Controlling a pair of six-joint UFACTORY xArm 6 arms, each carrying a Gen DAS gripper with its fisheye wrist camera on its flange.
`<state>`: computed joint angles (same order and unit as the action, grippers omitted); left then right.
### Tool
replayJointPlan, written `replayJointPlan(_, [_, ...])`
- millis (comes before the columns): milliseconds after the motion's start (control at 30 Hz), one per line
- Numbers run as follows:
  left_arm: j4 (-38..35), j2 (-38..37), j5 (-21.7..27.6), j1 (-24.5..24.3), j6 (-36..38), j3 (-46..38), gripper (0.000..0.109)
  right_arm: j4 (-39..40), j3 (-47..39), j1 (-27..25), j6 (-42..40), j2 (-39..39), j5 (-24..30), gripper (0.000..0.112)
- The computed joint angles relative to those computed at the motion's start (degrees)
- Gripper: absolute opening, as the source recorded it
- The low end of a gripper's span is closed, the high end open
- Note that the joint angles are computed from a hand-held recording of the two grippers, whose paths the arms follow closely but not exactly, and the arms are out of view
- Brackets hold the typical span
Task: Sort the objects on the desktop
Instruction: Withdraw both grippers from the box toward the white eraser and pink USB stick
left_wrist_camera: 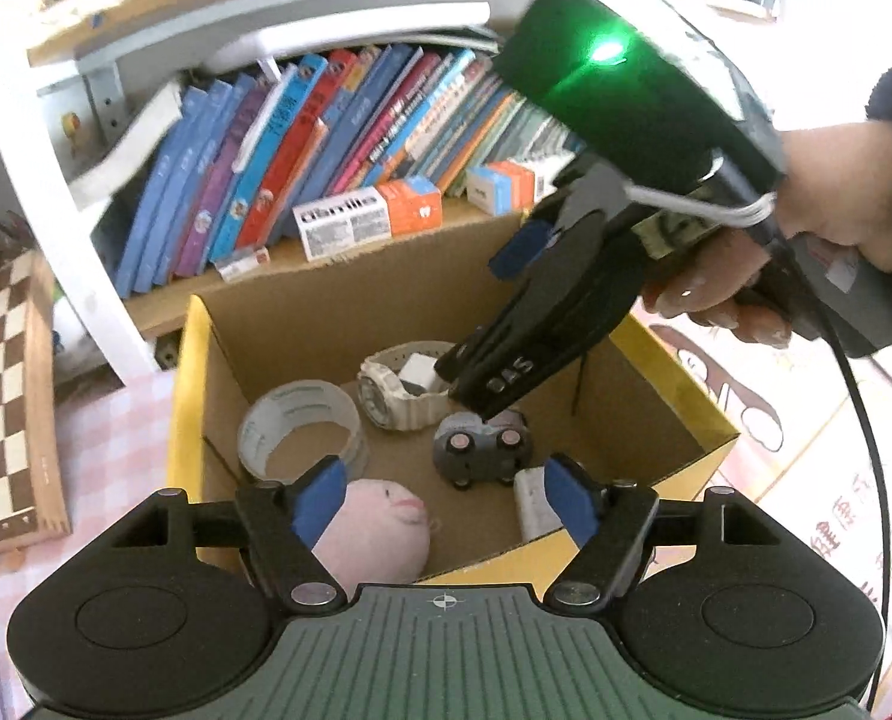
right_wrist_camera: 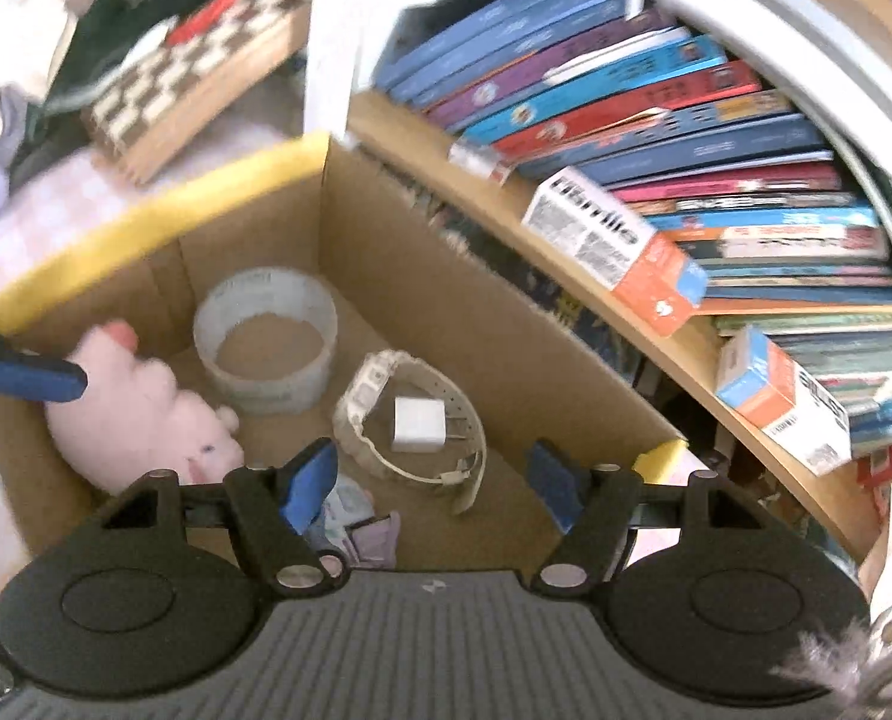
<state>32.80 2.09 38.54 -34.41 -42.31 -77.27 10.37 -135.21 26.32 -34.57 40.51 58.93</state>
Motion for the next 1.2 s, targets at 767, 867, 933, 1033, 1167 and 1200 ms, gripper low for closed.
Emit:
replayJointPlan(767, [13.2,-23.1,3.9,-4.6,-16.9,19.2,0.081,3.5,51.9,2.1,4.6,-39.6,-26.4,0.086])
replayJointPlan(867, [13.7,-24.9,4.9,-5.4,-17.3,20.7,0.082,2.0,55.8,2.4,7.2,-42.7,-27.7,0.087])
replayJointPlan(933, [13.9,-26.0,5.5,-6.0,-17.7,21.7,0.082,0.8,58.5,2.7,9.2,-44.8,-28.5,0.087])
replayJointPlan(1033, [14.3,-27.6,6.4,-6.9,-17.6,23.0,0.082,-1.5,62.7,3.2,12.6,-47.9,-29.5,0.088])
replayJointPlan(1167, [14.5,-29.5,7.2,-8.0,-17.4,24.7,0.084,-4.5,67.4,3.9,17.1,-51.4,-30.1,0.088])
replayJointPlan(1200, [14.5,-29.9,7.4,-8.2,-17.5,25.1,0.085,-5.3,68.5,4.0,18.2,-52.2,-30.2,0.088])
